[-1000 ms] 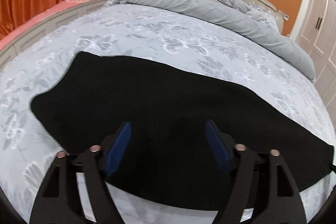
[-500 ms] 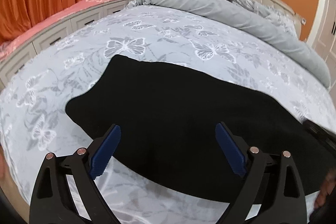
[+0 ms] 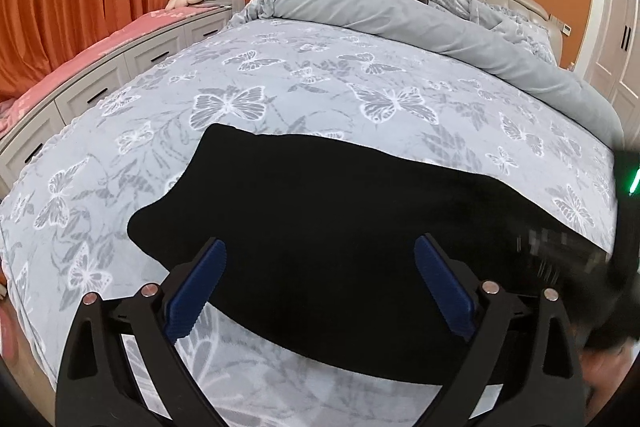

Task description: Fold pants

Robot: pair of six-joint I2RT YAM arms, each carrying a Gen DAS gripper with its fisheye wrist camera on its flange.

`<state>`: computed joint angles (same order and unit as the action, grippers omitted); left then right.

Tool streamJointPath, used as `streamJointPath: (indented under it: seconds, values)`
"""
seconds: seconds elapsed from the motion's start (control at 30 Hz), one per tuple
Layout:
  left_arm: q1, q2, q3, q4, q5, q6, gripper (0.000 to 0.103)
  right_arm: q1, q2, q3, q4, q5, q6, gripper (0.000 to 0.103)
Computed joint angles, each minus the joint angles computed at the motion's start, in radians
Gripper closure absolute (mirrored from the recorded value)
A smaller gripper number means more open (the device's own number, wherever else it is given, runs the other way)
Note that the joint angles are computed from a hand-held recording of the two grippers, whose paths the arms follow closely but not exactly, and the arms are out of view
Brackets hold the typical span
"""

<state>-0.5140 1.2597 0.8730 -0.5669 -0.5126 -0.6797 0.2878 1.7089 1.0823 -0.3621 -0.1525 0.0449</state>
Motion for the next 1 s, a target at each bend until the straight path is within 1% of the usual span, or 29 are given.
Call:
streamJointPath:
  seconds: [0.07, 0.1, 0.13, 0.2, 0.27, 0.3, 0.33, 0.37, 0.4, 0.43, 0.47, 0.5, 0.57, 0.6, 0.63, 0.67, 0.7, 0.73, 0.77, 0.83, 0.87, 0.9, 0.93, 0.97, 1.0]
  values:
    - [-0.018, 0.009, 0.004, -0.01, -0.013, -0.012, 0.009, -0.089, -0.051, -0.074, 0.031, -0.103, 0.018, 0.103]
    - [-0.031, 0.014, 0.006, -0.017, -0.024, -0.022, 0.009, -0.127, -0.108, -0.103, 0.022, -0.129, 0.03, 0.103]
    - [-0.043, 0.018, 0.008, -0.022, -0.034, -0.027, 0.009, -0.171, -0.188, -0.144, 0.016, -0.148, 0.01, 0.103]
    - [-0.074, 0.037, 0.015, -0.032, -0.07, -0.042, 0.009, -0.235, -0.255, -0.186, 0.006, -0.14, -0.058, 0.102]
    - [-0.106, 0.076, 0.032, -0.047, -0.105, -0.056, 0.009, -0.306, -0.211, -0.197, -0.015, -0.068, -0.154, 0.103]
    - [-0.12, 0.094, 0.04, -0.054, -0.117, -0.063, 0.009, -0.374, -0.159, -0.194, -0.014, -0.092, -0.201, 0.103]
    - [-0.137, 0.119, 0.052, -0.066, -0.136, -0.072, 0.009, -0.446, -0.154, -0.195, -0.02, -0.214, -0.217, 0.103]
    - [-0.152, 0.139, 0.062, -0.075, -0.156, -0.081, 0.009, -0.518, -0.184, -0.188, -0.057, -0.249, -0.209, 0.103]
    - [-0.162, 0.15, 0.066, -0.079, -0.168, -0.087, 0.009, -0.568, -0.232, -0.197, -0.062, -0.232, -0.215, 0.096]
    - [-0.17, 0.159, 0.067, -0.077, -0.178, -0.094, 0.009, -0.651, -0.269, -0.197, -0.079, -0.29, -0.254, 0.095]
    - [-0.173, 0.163, 0.066, -0.071, -0.181, -0.098, 0.009, -0.725, -0.277, -0.187, -0.093, -0.332, -0.292, 0.096]
    - [-0.174, 0.173, 0.067, -0.063, -0.182, -0.105, 0.009, -0.808, -0.273, -0.168, -0.104, -0.334, -0.329, 0.096]
    - [-0.166, 0.183, 0.063, -0.036, -0.157, -0.105, 0.009, -0.971, -0.217, -0.138, -0.049, -0.282, -0.38, 0.096]
    - [-0.162, 0.187, 0.061, -0.025, -0.144, -0.105, 0.009, -1.054, -0.156, -0.102, -0.036, -0.286, -0.383, 0.096]
    - [-0.16, 0.192, 0.06, -0.012, -0.134, -0.107, 0.009, -1.126, -0.069, -0.039, -0.05, -0.284, -0.359, 0.096]
    - [-0.161, 0.199, 0.059, 0.0, -0.132, -0.108, 0.009, -1.209, 0.052, 0.073, -0.111, -0.271, -0.322, 0.101]
    - [-0.168, 0.213, 0.064, 0.004, -0.147, -0.114, 0.009, -1.292, 0.142, 0.176, -0.171, -0.357, -0.306, 0.103]
    - [-0.18, 0.231, 0.073, 0.0, -0.171, -0.119, 0.009, -1.351, 0.182, 0.241, -0.197, -0.412, -0.28, 0.103]
    - [-0.192, 0.25, 0.086, -0.009, -0.195, -0.122, 0.009, -1.4, 0.172, 0.255, -0.184, -0.42, -0.285, 0.093]
    - [-0.213, 0.268, 0.098, -0.016, -0.224, -0.127, 0.009, -1.451, 0.156, 0.265, -0.131, -0.453, -0.318, 0.091]
    - [-0.218, 0.271, 0.1, -0.015, -0.229, -0.126, 0.009, -1.454, 0.173, 0.283, -0.134, -0.445, -0.336, 0.091]
    - [-0.228, 0.279, 0.105, -0.014, -0.239, -0.128, 0.008, -1.451, 0.225, 0.333, -0.166, -0.4, -0.363, 0.092]
    - [-0.234, 0.285, 0.108, -0.014, -0.242, -0.129, 0.008, -1.453, 0.279, 0.383, -0.198, -0.366, -0.382, 0.096]
    - [-0.242, 0.292, 0.11, -0.005, -0.241, -0.12, 0.008, -1.46, 0.331, 0.436, -0.242, -0.354, -0.393, 0.102]
    - [-0.246, 0.295, 0.112, -0.002, -0.24, -0.116, 0.008, -1.484, 0.342, 0.461, -0.263, -0.387, -0.409, 0.101]
